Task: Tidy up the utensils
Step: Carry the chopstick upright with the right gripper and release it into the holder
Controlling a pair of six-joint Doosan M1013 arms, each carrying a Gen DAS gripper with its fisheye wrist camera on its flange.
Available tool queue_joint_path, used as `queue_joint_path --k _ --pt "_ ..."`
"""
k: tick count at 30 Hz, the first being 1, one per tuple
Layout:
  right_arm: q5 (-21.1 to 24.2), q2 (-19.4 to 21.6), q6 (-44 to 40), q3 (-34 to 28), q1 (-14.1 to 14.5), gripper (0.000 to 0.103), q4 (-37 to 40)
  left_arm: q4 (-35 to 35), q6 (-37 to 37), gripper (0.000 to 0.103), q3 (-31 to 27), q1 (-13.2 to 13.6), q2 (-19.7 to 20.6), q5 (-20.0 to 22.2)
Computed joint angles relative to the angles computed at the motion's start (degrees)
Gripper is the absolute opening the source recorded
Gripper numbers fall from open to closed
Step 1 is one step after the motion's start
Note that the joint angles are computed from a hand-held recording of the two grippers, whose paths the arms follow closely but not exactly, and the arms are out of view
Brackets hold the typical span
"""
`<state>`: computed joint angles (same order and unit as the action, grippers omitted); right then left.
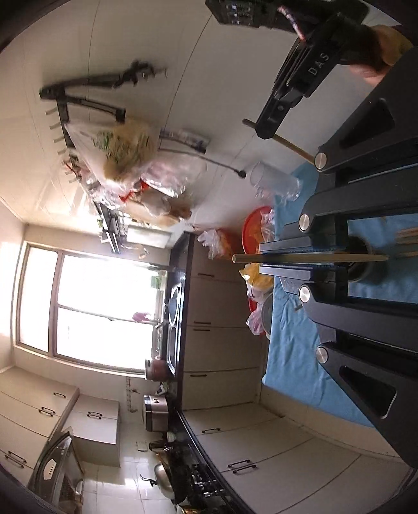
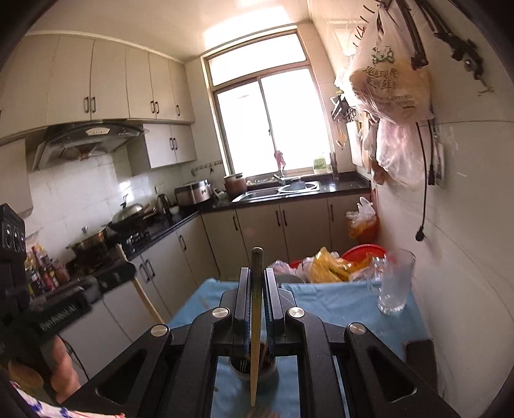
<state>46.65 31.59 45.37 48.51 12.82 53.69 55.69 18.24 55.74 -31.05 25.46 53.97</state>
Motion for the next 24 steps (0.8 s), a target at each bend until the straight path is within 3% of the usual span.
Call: queue_joint_path --k 8,14,19,21,23,24 --pt "1.47 8.13 10.48 -12.16 2.48 0.008 -8.3 -8.16 3.76 0.005 -6.24 4.21 5.07 -0.58" --pt "7.58 13.28 16.85 -18.34 3.24 0.008 -15.27 -14.62 6.34 0.005 -5.89 5.8 6.48 0.38" --pt "11.63 16.28 20.19 -22.3 3.12 0.008 -16.97 -14.46 4.76 0.005 -3.97 5.85 5.73 0.37" --pt "11.85 16.53 20.94 -22.74 3.12 0.013 -17.15 -13.68 4.16 0.009 -3.25 5.65 5.17 0.14" --pt "11.44 16.23 20.74 -22.37 3.12 0.031 -17.24 -12.58 3.23 0.017 -2.2 5.36 4.38 -0.15" --pt "10.67 15.72 20.24 -21.55 3.11 0.035 -17.2 -11.47 2.31 0.025 -1.65 5.06 3.95 -0.15"
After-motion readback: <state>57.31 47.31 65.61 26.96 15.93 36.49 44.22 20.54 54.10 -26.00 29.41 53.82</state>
